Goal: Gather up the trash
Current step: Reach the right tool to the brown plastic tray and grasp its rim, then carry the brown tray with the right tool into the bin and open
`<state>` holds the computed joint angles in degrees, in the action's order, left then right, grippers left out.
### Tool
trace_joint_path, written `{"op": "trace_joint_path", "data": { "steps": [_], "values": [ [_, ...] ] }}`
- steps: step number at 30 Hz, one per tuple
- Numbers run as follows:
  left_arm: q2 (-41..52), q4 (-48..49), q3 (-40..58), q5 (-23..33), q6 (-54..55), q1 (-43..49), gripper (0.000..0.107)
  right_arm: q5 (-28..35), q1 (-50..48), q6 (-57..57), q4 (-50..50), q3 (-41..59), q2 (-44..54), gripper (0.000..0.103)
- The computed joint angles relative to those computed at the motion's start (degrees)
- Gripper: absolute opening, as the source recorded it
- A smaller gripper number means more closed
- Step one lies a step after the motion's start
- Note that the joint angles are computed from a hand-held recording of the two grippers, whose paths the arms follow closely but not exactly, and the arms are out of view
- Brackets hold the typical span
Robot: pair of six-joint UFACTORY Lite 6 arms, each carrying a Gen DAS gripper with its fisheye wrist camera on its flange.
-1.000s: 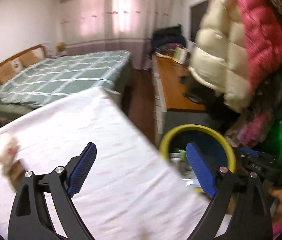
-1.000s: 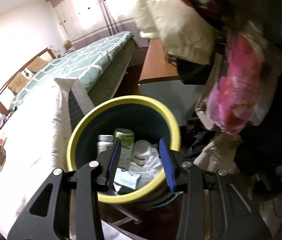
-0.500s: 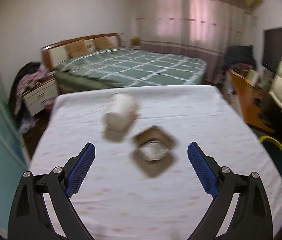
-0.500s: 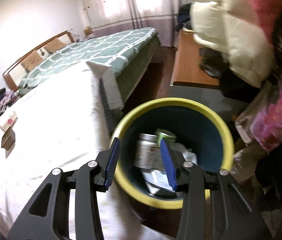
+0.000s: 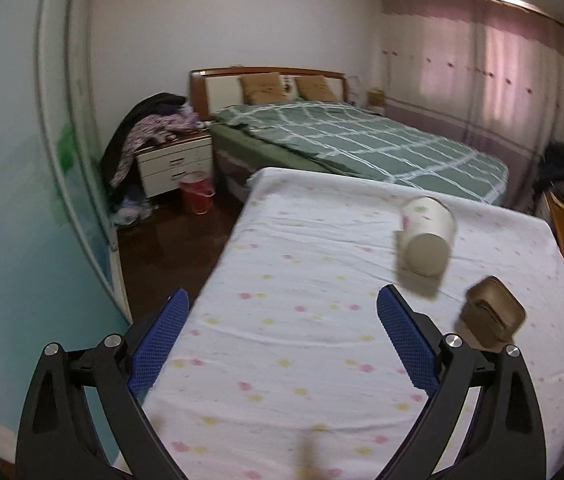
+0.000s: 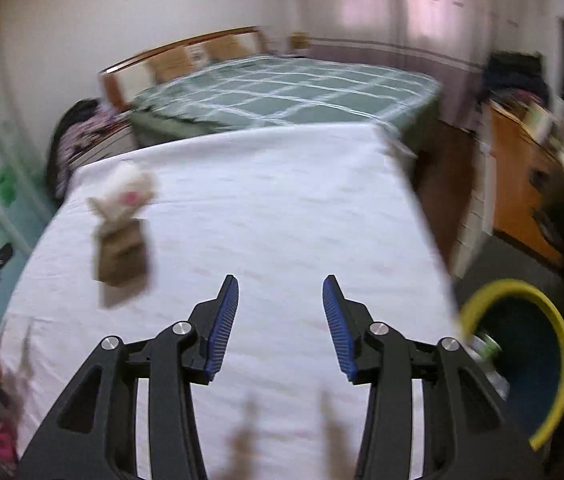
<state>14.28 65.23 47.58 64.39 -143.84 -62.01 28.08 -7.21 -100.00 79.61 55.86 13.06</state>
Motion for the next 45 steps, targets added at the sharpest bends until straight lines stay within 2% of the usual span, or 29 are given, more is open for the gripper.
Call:
{"op": "trace_joint_path", "data": {
  "steps": [3, 5, 6, 8, 11, 19, 21, 22, 23, 25, 29, 36, 41, 45],
  "values": [
    [-2.19, 0.56, -3.98, -2.21, -3.22, 0.24, 0.094, -0.62, 8.42, 1.04, 0.43, 2.05, 1.18, 0.060],
    [-3.16, 1.22, -5.41, -3.55, -4.25, 0.53, 0.094, -1.81, 13.53, 0.28, 1.66, 4.65, 3.58, 0.079],
    [-3.28, 1.37, -5.51, -3.57, -4.46, 0.38, 0.094, -2.53, 15.92, 0.44, 1.34, 6.69, 5.54, 0.083],
    [-3.28, 1.86, -5.69, -2.99, -4.85, 0.11, 0.094, -4.12, 19.64, 4.11, -2.80, 11.04, 9.71, 0.088],
    [-1.82, 1.91, -3.85, -2.22, -4.48, -0.13, 0.094, -7.87, 24.46, 15.44, -13.20, 18.38, 16.42, 0.092],
    [-2.32, 2.37, -3.43, -3.05, -4.74, -0.81, 0.094, -12.29, 27.70, 30.90, -29.17, 25.57, 24.68, 0.092],
    [-2.10, 2.56, -3.23, -3.13, -4.71, -0.95, 0.094, -11.60, 27.71, 34.21, -31.93, 26.90, 25.94, 0.081],
    [-1.83, 2.52, -2.96, -3.08, -4.58, -1.10, 0.094, -11.26, 27.82, 36.04, -33.55, 27.62, 26.64, 0.068],
    [-1.83, 2.46, -2.90, -3.02, -4.47, -1.23, 0.094, -10.76, 27.69, 36.82, -34.12, 27.87, 26.98, 0.067],
    [-1.46, 2.48, -2.47, -2.93, -4.22, -1.40, 0.094, -11.34, 27.36, 34.66, -31.68, 26.33, 25.91, 0.066],
    [-1.29, 2.34, -2.17, -2.69, -3.91, -1.70, 0.094, -11.30, 24.93, 23.82, -20.23, 20.48, 21.16, 0.066],
    [-0.88, 2.47, -1.56, -3.05, -3.09, -2.12, 0.094, -10.86, 13.99, -2.48, 7.54, 5.14, 8.70, 0.066],
    [0.31, 2.89, -0.25, -3.96, -1.65, -1.90, 0.094, -8.67, -0.33, -10.88, 14.89, -0.42, 4.48, 0.066],
    [1.50, 2.71, 1.01, -3.86, -0.42, -1.97, 0.094, -7.26, -11.89, -12.05, 16.25, 0.23, 4.24, 0.066]
  ]
}}
